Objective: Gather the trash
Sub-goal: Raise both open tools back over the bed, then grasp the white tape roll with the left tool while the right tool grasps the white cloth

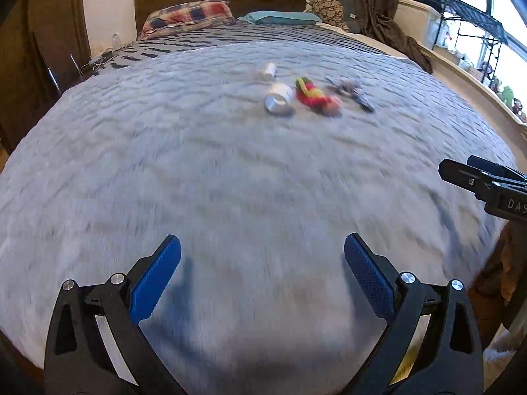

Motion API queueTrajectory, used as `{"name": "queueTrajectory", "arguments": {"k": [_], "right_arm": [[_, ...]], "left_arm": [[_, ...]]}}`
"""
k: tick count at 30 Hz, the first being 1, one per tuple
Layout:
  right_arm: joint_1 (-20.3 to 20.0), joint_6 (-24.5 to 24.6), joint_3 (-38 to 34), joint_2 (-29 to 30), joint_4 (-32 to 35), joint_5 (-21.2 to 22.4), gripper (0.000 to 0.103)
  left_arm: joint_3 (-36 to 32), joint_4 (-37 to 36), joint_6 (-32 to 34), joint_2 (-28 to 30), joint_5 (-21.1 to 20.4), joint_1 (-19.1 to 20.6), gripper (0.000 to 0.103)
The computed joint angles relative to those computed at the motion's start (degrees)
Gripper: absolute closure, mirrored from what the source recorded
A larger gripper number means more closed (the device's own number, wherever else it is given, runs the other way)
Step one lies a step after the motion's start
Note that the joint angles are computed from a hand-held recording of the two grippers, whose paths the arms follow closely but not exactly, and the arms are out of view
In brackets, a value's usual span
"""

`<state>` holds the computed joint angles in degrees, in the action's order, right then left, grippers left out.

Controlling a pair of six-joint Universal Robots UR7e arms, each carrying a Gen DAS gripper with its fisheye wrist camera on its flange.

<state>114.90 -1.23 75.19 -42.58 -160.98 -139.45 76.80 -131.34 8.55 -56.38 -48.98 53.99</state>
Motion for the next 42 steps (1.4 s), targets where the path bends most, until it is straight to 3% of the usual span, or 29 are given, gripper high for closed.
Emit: {"name": "queueTrajectory", "arguments": {"k": [2, 6, 11, 16, 20, 23, 26, 28, 29, 31, 37, 42], "right_arm": [[-0.92, -0.49, -4.73, 2.25, 2.41, -0.47, 0.004], [-3.04, 3.28, -13.03, 5.69, 9.69, 1.18, 0.004], [-4.41, 1.01, -24.08, 11.85, 12.01, 0.26, 0.022], [-5.58, 0.85, -31.79, 15.72, 14.37, 3.69, 0.027], [-5.9, 1.12, -41.76, 20.83, 20.75, 3.27, 0.036], [-5.94, 1.42, -46.99, 23.65, 23.67, 2.36, 0.045], [-5.9, 0.88, -48.48, 24.7, 23.92, 1.91, 0.054], [-5.94, 0.5, -46.59, 23.78, 22.48, 2.94, 0.068], [-5.89, 0.56, -45.8, 23.42, 22.01, 2.88, 0.074], [-5.76, 0.64, -44.35, 22.72, 21.04, 2.66, 0.076], [-4.63, 0.84, -32.34, 16.63, 16.66, 3.56, 0.078], [-1.94, -3.54, -19.4, 11.31, 8.01, 1.92, 0.078]], "left_arm": [[-4.95, 0.76, 0.93, 3.78, 0.69, 0.5, 0.009], [-13.54, 0.97, 2.54, 10.17, 0.61, 1.63, 0.009], [-26.71, 7.13, 2.41, 18.49, -1.43, 3.07, 0.009], [-36.07, 10.89, 2.32, 24.19, -1.54, 3.76, 0.01], [-44.66, 13.83, 2.69, 29.09, -2.12, 4.09, 0.017], [-52.66, 19.05, 1.45, 33.33, -2.07, 4.39, 0.029], [-57.74, 21.97, 1.37, 36.18, -1.57, 4.54, 0.034], [-56.73, 21.31, 1.75, 35.63, -1.9, 4.54, 0.042], [-55.3, 20.53, 1.82, 34.8, -2.34, 4.55, 0.051], [-52.02, 18.97, 1.73, 32.88, -3.37, 4.57, 0.066], [-38.02, 13.69, 1.37, 24.51, -4.08, 4.1, 0.07], [-24.13, 7.6, 2.51, 16.47, -3.46, 3.22, 0.07]]}}
